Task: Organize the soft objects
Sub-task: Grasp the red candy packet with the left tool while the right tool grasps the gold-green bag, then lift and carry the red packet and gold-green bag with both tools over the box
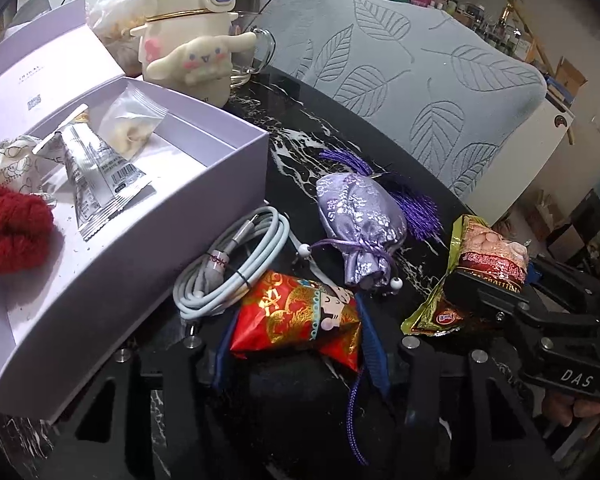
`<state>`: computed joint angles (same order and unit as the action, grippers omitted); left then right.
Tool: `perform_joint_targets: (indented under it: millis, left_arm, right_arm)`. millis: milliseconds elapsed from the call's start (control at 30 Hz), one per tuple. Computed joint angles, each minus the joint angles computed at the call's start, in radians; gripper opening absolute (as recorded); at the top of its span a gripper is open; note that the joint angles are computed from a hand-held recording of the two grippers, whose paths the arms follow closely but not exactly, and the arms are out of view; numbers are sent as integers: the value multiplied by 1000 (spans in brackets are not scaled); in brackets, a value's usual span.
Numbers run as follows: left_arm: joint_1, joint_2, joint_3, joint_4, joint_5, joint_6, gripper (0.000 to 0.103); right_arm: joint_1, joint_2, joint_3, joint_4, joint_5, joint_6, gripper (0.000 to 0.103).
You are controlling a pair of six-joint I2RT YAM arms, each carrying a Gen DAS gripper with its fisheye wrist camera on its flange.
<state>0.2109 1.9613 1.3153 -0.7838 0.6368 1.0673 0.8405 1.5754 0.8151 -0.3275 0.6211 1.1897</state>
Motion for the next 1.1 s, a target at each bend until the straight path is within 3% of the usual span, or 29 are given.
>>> perform_joint_targets:
  millis: [567, 1100]
  left_arm:
    - [167, -32, 36, -170, 67, 167, 52]
    - [328, -45, 50, -286, 99, 324, 52]
  right_arm:
    - [132, 20, 62, -140, 52, 167, 56]
    - [237, 105, 201, -212, 90, 198, 56]
